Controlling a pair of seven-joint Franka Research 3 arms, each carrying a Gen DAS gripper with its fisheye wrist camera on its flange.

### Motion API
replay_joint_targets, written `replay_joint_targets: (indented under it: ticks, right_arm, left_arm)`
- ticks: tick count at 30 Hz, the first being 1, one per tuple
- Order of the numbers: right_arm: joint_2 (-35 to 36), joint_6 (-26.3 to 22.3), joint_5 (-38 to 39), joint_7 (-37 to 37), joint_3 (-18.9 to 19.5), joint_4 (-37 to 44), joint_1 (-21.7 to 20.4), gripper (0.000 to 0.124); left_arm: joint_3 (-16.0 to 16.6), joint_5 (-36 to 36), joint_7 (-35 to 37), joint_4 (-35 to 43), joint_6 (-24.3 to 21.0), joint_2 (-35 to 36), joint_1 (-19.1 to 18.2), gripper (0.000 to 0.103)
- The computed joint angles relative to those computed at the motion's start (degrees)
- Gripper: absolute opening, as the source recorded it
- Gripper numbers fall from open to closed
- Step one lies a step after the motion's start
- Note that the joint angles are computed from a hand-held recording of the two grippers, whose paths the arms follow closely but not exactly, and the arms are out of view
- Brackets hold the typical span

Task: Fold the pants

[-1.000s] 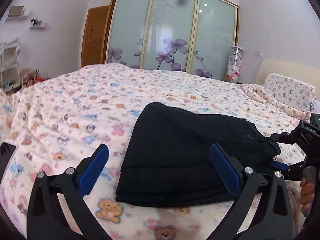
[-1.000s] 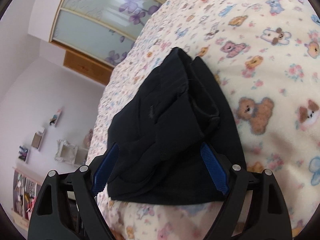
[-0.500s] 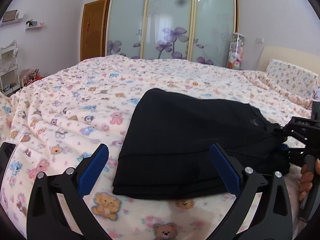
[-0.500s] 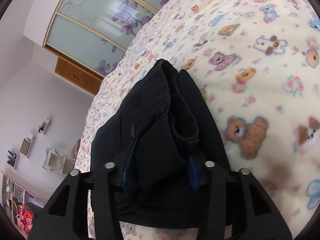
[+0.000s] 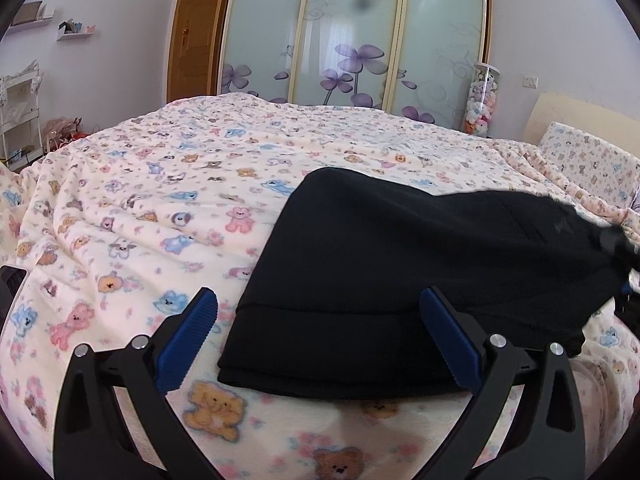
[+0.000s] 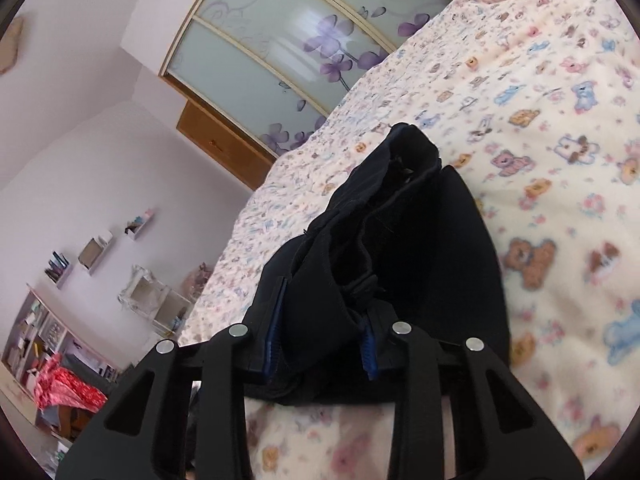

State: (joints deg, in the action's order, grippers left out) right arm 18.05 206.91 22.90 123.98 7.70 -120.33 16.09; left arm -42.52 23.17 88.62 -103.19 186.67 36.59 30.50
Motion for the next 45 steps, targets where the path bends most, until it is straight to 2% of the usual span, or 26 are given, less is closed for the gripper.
replay_joint_targets:
  ticks: [2, 3, 4, 5, 7, 10, 12, 14, 16, 18, 20, 21, 22, 24, 26, 27, 28, 30, 32, 34, 35, 37, 39, 40, 43, 45]
  right_arm:
    - [-0.02, -4.62, 2.68, 0.86, -1.91, -0.10, 1.24, 0.033]
    - [0.48, -6.15, -0.78, 6.66, -0.72, -0.70, -1.14, 0.033]
    - [1.13, -5.46, -8.00, 14.62, 2.11, -1.62, -5.52, 0.033]
    - [1.97, -3.86, -11.74, 18.56, 6.03, -2.04, -10.13, 0.033]
    - [2.00, -4.75, -10.40, 15.30, 10.20, -1.70, -13.84, 0.036]
    - [1.71, -6.00, -14.66, 18.71, 11.46, -1.71, -16.02, 0.042]
    - [1.83, -5.90, -18.98, 23.41, 14.81, -2.19, -20.43, 0.042]
    - [1.59, -5.08, -20.92, 27.05, 16.42, -3.01, -22.70, 0.043]
    - [-0.03, -4.69, -9.52, 19.99, 14.32, -3.89, -18.27, 0.049]
    - [-4.18, -5.09, 10.57, 4.03, 6.73, -5.11, -8.26, 0.056]
    - [-4.73, -0.74, 24.78, -10.41, 0.76, -3.59, 0.07, 0.056]
    - [-4.65, 0.01, 25.86, -14.94, -0.59, -1.79, 1.39, 0.056]
    - [-4.68, -1.38, 22.92, -15.45, -0.74, -0.94, 0.71, 0.056]
    - [-3.37, -4.07, 5.91, -6.79, 3.84, 0.76, -6.66, 0.059]
    - [-0.97, -6.77, -4.60, -1.74, 7.20, 3.76, -11.71, 0.065]
    - [0.95, -8.12, -8.28, -0.54, 10.98, 5.83, -15.87, 0.066]
    - [2.64, -8.97, -15.98, 4.66, 14.76, 6.90, -20.77, 0.067]
    - [6.57, -14.63, -29.19, 15.18, 16.92, 11.92, -25.00, 0.072]
    - [7.42, -20.84, -26.96, 14.24, 12.39, 14.45, -21.23, 0.071]
    - [8.49, -22.26, -18.84, 8.28, 9.12, 16.19, -17.61, 0.071]
    - [9.35, -22.45, -14.00, 4.24, 10.47, 16.93, -18.31, 0.071]
    - [10.39, -21.84, -12.88, 3.88, 12.92, 17.48, -20.58, 0.071]
    - [10.58, -20.10, -11.05, 2.24, 14.31, 16.52, -21.45, 0.071]
    - [10.94, -18.80, -13.96, 4.52, 16.01, 15.85, -23.29, 0.072]
    - [11.87, -14.68, -16.17, 3.41, 24.60, 13.35, -30.86, 0.075]
    - [10.07, -13.61, -16.11, 3.49, 29.47, 10.62, -35.31, 0.076]
  left_arm:
    - [0.13, -0.22, -0.26, 0.07, -0.14, -0.06, -0.08, 0.101]
    - [0.24, -0.37, -0.39, 0.11, -0.28, -0.11, -0.17, 0.101]
    - [0.10, -0.53, -0.43, 0.23, -0.53, 0.00, -0.05, 0.101]
    - [0.06, -0.78, -0.48, 0.28, -0.67, 0.02, -0.02, 0.101]
    - [-0.51, -1.23, -0.33, 0.63, -1.30, 0.42, 0.44, 0.101]
    - [-1.31, -2.45, 0.30, 1.03, -2.32, 0.90, 0.99, 0.101]
    - [-3.24, -3.31, 1.19, 0.85, -2.27, 1.69, 2.65, 0.101]
    - [-7.67, -3.26, 2.25, 0.20, -0.87, 3.71, 6.55, 0.101]
    - [-12.79, -1.64, 2.25, -0.30, 1.45, 6.59, 10.97, 0.101]
    - [-15.80, 0.45, 1.47, 0.35, 2.41, 8.55, 13.16, 0.101]
    - [-19.62, 3.18, 1.76, 2.38, -1.30, 11.43, 14.90, 0.101]
    - [-21.75, 3.64, 3.13, 3.71, -4.21, 13.41, 15.41, 0.101]
    - [-23.05, 3.13, 4.60, 4.88, -6.77, 14.66, 15.33, 0.101]
    - [-24.58, 1.53, 7.45, 8.65, -14.03, 16.86, 13.46, 0.101]
    - [-23.96, 0.08, 9.07, 11.08, -17.29, 17.40, 11.17, 0.101]
    - [-22.02, -0.16, 9.07, 11.92, -17.51, 16.53, 9.29, 0.101]
    - [-20.39, -0.44, 8.98, 12.08, -17.21, 15.57, 8.08, 0.101]
    - [-16.62, -1.03, 8.55, 12.36, -16.78, 13.71, 5.53, 0.101]
    - [-12.56, -2.14, 7.79, 14.02, -19.30, 12.54, 2.44, 0.101]
    - [-9.73, -3.11, 8.28, 16.52, -24.10, 12.29, -0.29, 0.101]
    - [-7.90, -2.88, 8.34, 16.66, -24.74, 11.38, -1.69, 0.101]
    - [-5.30, -2.81, 8.31, 15.36, -23.04, 9.48, -3.29, 0.101]
    - [-4.94, -4.26, 9.41, 14.91, -22.73, 9.10, -3.36, 0.101]
    - [-5.65, -5.49, 10.47, 14.94, -22.83, 9.52, -2.78, 0.101]
    - [-7.27, -8.61, 13.36, 14.40, -22.03, 10.05, -1.28, 0.101]
    - [-11.84, -10.59, 15.87, 12.36, -19.96, 11.54, 2.79, 0.101]
